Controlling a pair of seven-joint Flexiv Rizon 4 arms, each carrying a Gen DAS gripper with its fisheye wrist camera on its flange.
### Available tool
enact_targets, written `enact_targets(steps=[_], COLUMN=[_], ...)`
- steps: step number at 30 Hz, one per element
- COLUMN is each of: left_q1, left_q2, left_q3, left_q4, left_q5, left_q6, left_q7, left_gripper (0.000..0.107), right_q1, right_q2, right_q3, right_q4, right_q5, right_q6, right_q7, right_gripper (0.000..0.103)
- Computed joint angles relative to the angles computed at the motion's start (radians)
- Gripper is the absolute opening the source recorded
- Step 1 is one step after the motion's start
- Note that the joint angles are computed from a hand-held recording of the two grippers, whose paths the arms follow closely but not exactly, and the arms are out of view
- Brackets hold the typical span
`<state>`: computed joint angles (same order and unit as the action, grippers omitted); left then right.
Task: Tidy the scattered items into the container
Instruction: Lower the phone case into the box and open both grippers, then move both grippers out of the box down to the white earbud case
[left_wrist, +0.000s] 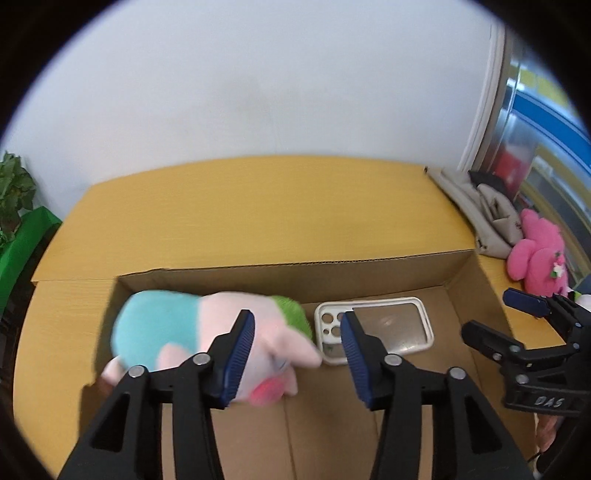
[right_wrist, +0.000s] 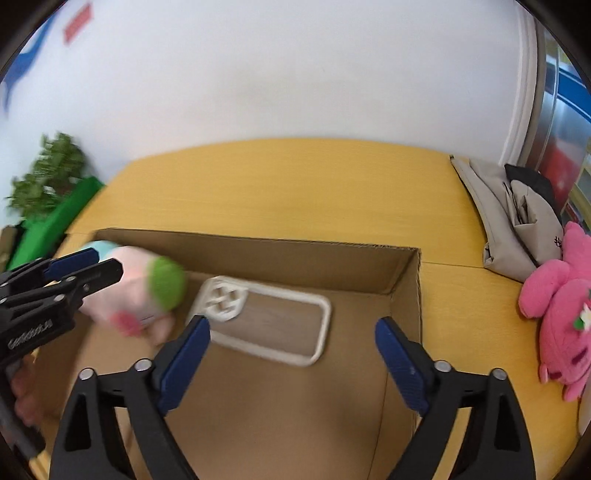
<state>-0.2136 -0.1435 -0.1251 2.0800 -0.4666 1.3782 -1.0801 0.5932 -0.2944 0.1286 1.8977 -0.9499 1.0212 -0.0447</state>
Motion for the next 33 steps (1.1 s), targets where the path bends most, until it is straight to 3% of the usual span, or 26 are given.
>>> enact_targets(steps=[3, 7, 10, 13, 16, 19, 22, 33], left_q1=[-0.011, -0.131, -0.139, -0.190, -0.230, -0.202, -0.189, -0.221], left_q2=[0.126, 0.253, 0.286, 0.285, 0.311, 0.323, 0.335, 0.378], left_q3=[-0.017, 0.072, 0.117, 0.175, 0.188, 0.174, 0.158, 0.208], left_q4=[0.149, 0.312, 0.397, 0.440, 0.480, 0.505, 0.544, 0.576], left_q5=[-0.195, -0.381, -0.307, -0.400, -0.518, -0.477, -0.407, -0.347], left_q6=[0.080, 0.134, 0.150, 0.111, 0.087, 0.046, 0.094, 0.120], left_q7=[0.157, 0.319, 0.276, 0.325, 0.414, 0.398, 0.344, 0.334], left_gripper=[0.061, 0.068, 0.068, 0.068, 0.068, 0.068, 0.068, 0.068], right_q1=[0.028, 0.038, 0.051, 0.063, 0.088, 0.114, 0.140, 0.143], right_q2=[0.088, 0.172, 0.172, 0.142, 0.121, 0.123, 0.126, 0.151], right_q3=[0.035, 0.097, 0.137, 0.154, 0.154, 0.156, 0.168, 0.180], right_q4=[0.070, 0.168, 0.215, 0.249, 0.268, 0.279, 0.272, 0.291], right_q5=[-0.051, -0.145, -0.137, -0.072, -0.046, -0.045, -0.042, -0.059], right_q6=[-0.023, 0.015, -0.005, 0.005, -0.009, -0.057, -0.140, -0.164], right_q7=[0.060, 0.211, 0.263, 0.299, 0.323, 0.354, 0.340, 0.362], right_gripper=[0.101, 0.103, 0.103, 0.103, 0.103, 0.102, 0.102, 0.102])
